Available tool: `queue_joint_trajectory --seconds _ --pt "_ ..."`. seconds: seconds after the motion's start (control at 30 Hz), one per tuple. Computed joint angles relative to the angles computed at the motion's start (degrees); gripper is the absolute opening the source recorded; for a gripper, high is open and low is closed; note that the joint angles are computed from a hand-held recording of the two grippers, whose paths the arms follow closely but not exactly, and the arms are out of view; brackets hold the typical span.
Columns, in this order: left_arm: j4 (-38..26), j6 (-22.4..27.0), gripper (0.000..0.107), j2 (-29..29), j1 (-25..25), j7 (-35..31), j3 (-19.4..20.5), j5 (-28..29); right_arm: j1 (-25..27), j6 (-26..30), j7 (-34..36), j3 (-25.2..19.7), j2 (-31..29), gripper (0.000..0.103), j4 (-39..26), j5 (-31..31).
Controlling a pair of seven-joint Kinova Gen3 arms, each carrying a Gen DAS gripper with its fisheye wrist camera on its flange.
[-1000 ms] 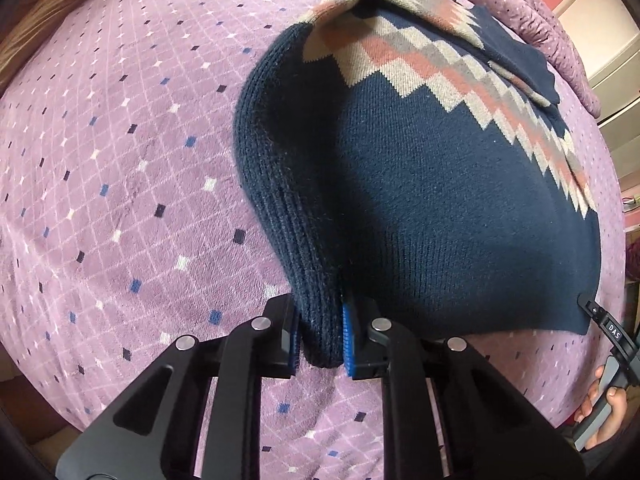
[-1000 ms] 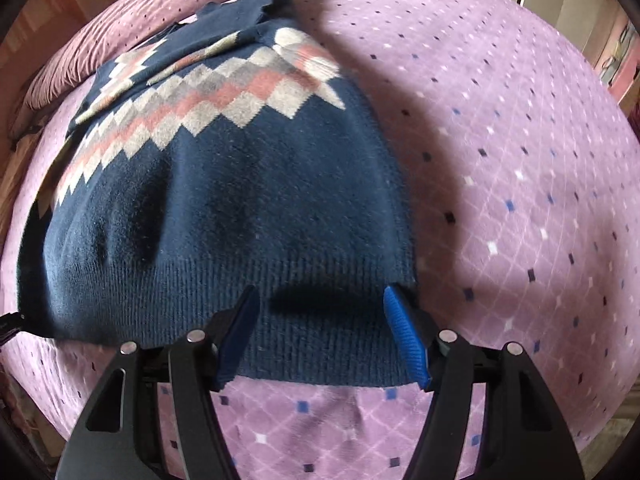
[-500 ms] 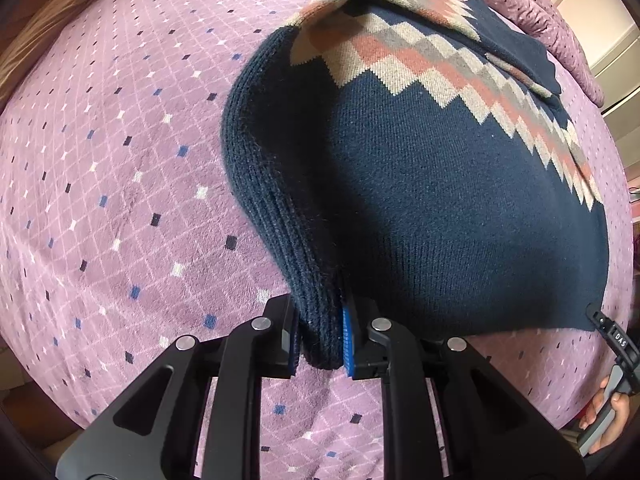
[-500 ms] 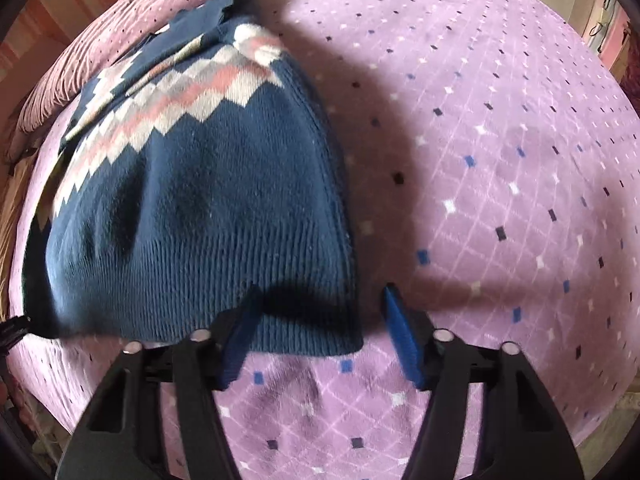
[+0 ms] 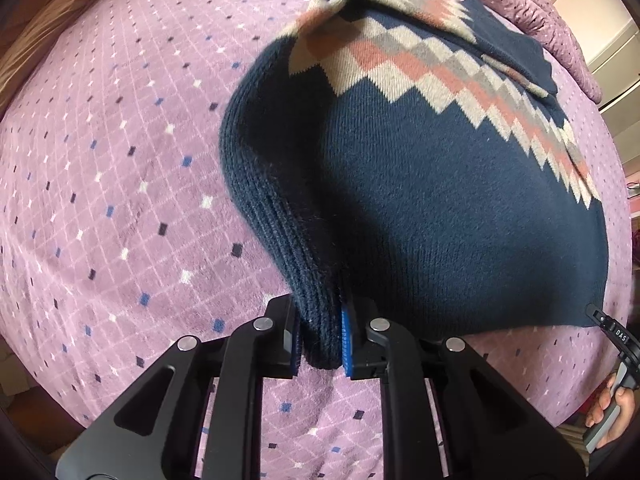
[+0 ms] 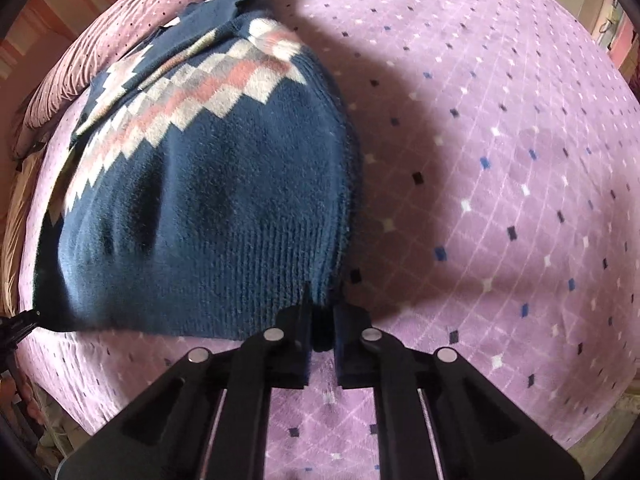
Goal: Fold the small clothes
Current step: 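Lift the hem with the left tool while the right tool grips it, folding toward the collar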
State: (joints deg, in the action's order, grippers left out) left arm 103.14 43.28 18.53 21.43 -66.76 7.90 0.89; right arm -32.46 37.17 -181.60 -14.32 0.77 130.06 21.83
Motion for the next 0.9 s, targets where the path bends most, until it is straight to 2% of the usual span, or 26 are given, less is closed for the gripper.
queue_joint_trajectory --seconds 0.13,0.33,0.53,0.6,0.8,0.9 --pt "-1.79 0.8 0.013 -1.0 -0.46 -1.23 0.16 -0.16 0.48 4.76 5.02 -0.09 -1.49 0.008 -3.82 -0.36" --pt "-8.25 1.6 0.012 -0.05 -0.43 -2.02 -0.26 -1.27 2.67 9.38 10.63 0.69 -1.32 0.008 -11.15 4.2" --pt "-17.25 1.34 0.008 4.74 -0.89 -3.74 -1.05 -2.95 4.45 8.39 13.12 3.3 2.67 0.008 -17.69 11.17" --pt "-19.06 2.18 0.008 6.03 -1.78 -4.7 -0.79 -1.55 4.92 7.52 14.71 4.7 4.61 0.008 -19.8 12.62" --pt "-15.22 0.67 0.008 5.81 -6.92 -10.51 1.12 5.85 5.28 5.12 20.53 7.0 7.93 0.008 -22.02 11.6" --pt "-17.4 -0.25 0.008 7.49 -8.21 -13.27 1.25 7.9 4.69 5.01 21.64 8.33 8.83 0.008 -23.3 12.35"
